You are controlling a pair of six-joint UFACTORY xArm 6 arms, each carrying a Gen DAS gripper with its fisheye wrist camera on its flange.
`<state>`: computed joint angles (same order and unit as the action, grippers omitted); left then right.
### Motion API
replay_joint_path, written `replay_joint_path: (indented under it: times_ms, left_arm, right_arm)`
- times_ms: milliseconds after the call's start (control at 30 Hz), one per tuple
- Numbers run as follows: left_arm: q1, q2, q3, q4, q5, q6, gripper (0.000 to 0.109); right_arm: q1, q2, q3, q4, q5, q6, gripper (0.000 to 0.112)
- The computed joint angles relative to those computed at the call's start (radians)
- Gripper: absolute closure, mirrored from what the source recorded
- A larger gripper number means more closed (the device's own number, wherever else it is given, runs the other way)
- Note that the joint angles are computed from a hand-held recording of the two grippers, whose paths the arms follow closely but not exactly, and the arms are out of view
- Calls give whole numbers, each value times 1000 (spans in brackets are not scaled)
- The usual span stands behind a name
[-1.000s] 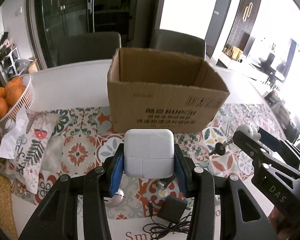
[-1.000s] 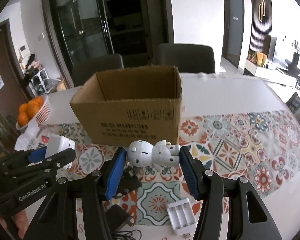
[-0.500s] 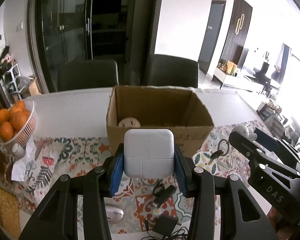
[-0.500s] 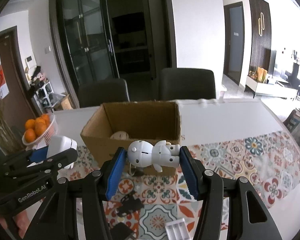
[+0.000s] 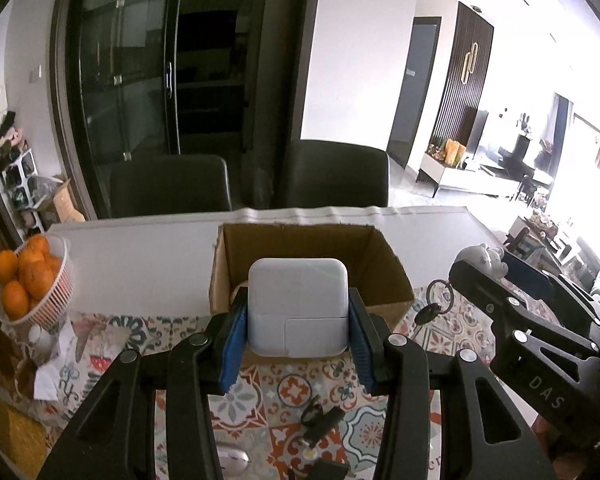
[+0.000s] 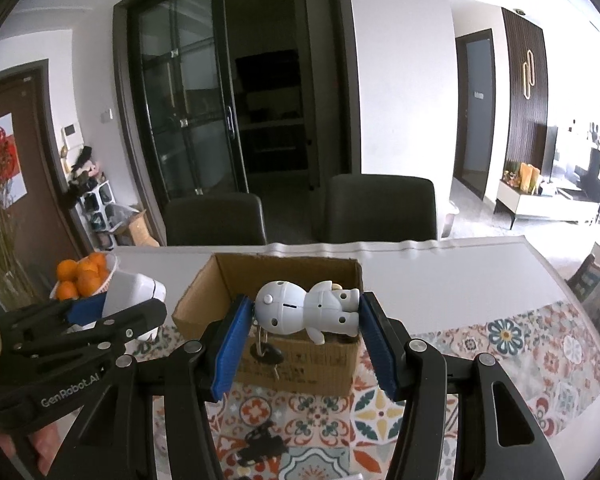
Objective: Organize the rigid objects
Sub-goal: 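Carry the white charger and white figurine over the box with both tools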
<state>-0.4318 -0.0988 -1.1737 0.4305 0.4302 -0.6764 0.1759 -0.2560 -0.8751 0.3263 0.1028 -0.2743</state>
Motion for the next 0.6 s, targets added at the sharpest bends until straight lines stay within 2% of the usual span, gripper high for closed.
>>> replay_joint_path:
  times_ms: [267,433,600]
  left_arm:
    - [13,79,-109,-20,11,53,64]
    - [26,141,-182,-92,23,120,64]
    - [38,208,-268,-164,63,198,64]
  right_arm:
    - [-6,76,-106,48,25,-51,57]
    - [-11,133,-174,6,29,-25,57]
    - [-19,205,-268,17,78,-39,57]
